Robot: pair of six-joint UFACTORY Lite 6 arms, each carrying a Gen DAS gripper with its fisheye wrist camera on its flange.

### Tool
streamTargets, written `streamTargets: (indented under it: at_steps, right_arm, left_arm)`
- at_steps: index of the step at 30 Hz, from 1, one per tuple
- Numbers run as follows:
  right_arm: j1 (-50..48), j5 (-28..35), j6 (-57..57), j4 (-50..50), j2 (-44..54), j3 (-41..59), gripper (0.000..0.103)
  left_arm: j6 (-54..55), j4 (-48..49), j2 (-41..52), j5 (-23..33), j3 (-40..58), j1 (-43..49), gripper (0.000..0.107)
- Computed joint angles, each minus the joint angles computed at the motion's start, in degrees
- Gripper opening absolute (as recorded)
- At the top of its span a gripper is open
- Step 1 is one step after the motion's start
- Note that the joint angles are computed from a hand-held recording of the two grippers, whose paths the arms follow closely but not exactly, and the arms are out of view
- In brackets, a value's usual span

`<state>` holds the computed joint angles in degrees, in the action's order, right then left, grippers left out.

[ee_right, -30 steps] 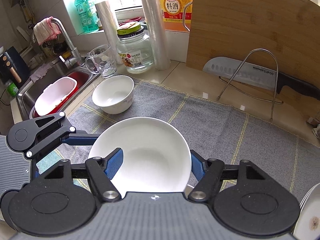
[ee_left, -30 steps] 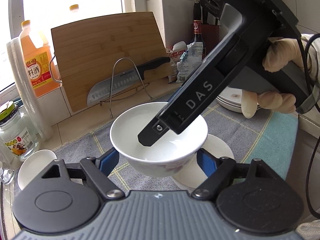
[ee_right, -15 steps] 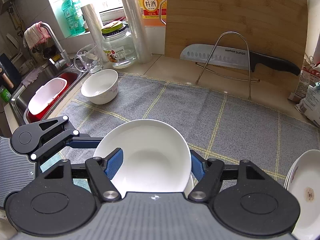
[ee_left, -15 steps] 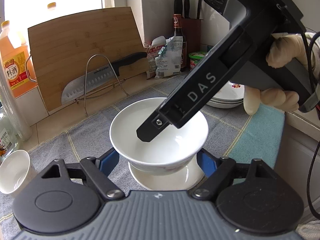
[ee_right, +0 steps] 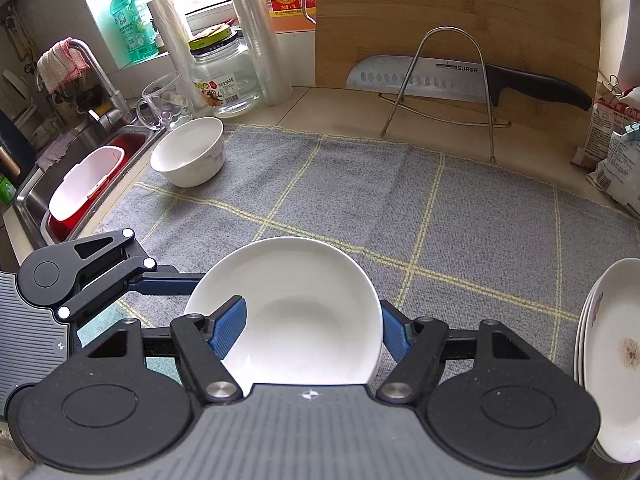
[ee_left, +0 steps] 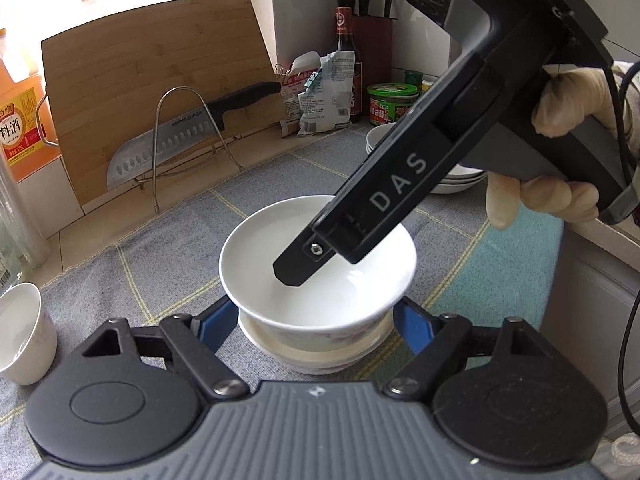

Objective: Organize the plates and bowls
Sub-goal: 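Lower the held bowl into the bowl on the plate stack with the right tool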

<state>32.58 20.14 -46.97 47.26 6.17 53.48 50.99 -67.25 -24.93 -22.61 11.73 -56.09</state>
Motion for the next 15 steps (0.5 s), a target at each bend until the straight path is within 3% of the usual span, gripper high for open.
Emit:
streamTargets:
  at_steps: [15]
  right_arm:
    - [0.41, -2.14, -1.76, 1.99, 0.82, -0.88, 0.076]
  left_arm:
    - [-9.23, 10.83, 3.71, 1.45, 0.59, 3.25, 0.084]
